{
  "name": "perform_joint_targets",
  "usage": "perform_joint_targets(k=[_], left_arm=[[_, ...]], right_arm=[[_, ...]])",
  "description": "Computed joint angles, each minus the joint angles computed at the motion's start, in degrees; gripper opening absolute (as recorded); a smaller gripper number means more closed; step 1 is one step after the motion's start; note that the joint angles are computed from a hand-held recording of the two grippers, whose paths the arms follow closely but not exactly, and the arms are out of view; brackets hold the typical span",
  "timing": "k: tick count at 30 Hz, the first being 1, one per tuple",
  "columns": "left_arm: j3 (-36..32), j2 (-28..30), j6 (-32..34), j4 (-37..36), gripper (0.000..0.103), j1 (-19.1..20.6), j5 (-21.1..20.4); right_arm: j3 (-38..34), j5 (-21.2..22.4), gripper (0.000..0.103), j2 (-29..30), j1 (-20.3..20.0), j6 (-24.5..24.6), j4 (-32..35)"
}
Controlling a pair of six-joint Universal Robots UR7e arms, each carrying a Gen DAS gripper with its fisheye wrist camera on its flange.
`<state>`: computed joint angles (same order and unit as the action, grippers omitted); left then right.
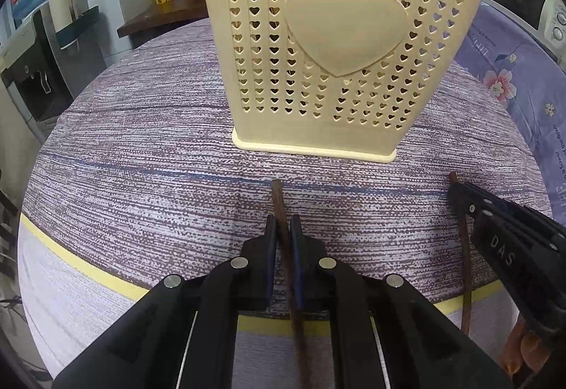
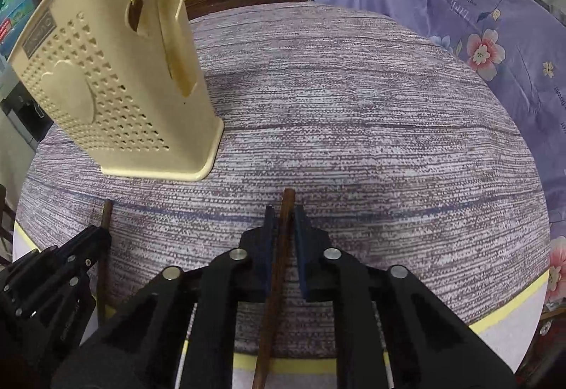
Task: Organize utensils
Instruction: 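Carry both brown chopsticks up over the holder with both tools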
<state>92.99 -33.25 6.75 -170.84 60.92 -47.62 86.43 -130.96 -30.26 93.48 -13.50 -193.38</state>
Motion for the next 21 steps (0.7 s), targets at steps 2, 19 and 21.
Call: perform_joint_targets(k=[2, 19, 21], left_arm=[[-0.17, 0.24, 0.42, -0.29, 0.009, -0.07, 0.25], [6.10, -6.56, 0.30, -7.81, 0.008, -1.08, -6.04], [8.33, -8.68, 1.34, -10.83, 0.008, -2.00, -6.86]], right_arm=[[-0.07, 0.65, 0.009, -0.34, -0.25, 0.35, 0.62], [12.24, 16.45, 0.008, -8.91, -0.60, 0.05, -8.51], [14.73, 18.48, 0.008, -10.69, 0.18, -0.81, -10.95]])
